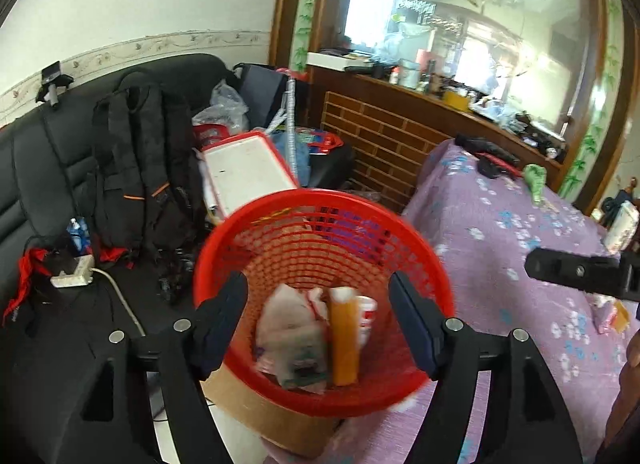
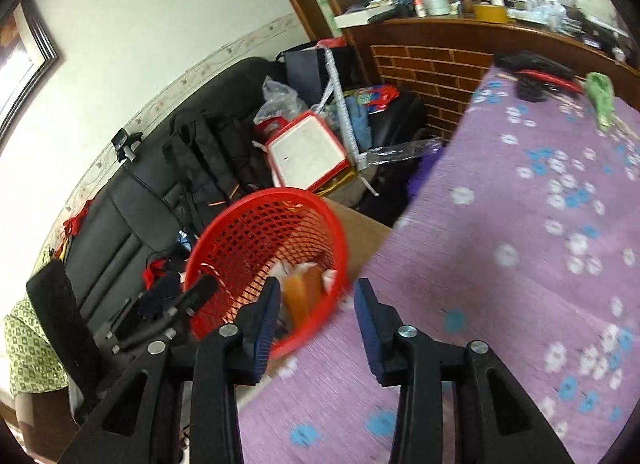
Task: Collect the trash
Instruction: 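Carry both items over the wastebasket and open both tools to drop them, then move both tools back over the table toward the plastic bags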
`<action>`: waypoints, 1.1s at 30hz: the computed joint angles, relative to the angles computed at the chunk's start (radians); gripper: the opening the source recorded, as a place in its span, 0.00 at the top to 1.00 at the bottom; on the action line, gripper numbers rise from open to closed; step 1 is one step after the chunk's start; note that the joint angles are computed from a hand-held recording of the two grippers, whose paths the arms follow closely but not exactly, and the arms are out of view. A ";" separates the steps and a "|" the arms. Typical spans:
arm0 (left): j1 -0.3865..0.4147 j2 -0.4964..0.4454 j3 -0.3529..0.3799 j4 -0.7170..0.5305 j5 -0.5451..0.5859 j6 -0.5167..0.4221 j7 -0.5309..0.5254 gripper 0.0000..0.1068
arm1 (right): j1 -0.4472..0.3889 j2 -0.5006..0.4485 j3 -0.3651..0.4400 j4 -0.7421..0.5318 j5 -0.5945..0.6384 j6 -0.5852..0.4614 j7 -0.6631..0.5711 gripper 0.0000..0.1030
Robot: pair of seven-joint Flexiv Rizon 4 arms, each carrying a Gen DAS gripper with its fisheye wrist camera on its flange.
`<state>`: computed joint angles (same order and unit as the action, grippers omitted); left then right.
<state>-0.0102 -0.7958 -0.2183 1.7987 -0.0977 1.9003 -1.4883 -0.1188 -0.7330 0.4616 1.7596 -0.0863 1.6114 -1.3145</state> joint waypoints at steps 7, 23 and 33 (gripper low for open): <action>-0.031 0.021 -0.044 0.027 0.050 -0.011 0.023 0.33 | -0.062 0.102 -0.032 0.212 0.030 0.120 0.044 0.56; -0.274 0.009 -0.059 -0.052 0.034 -0.190 0.184 0.32 | -0.317 0.225 -0.106 0.585 -0.003 0.409 0.243 0.51; -0.426 -0.065 -0.060 -0.260 -0.063 -0.435 0.257 0.29 | -0.398 0.272 -0.256 0.649 -0.119 0.440 0.381 0.51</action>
<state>-0.4359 -0.8605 -0.2780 1.5387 -0.1602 1.4654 -1.2313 -0.5170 -0.4608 0.2060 2.4088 -0.2050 2.0515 -0.9334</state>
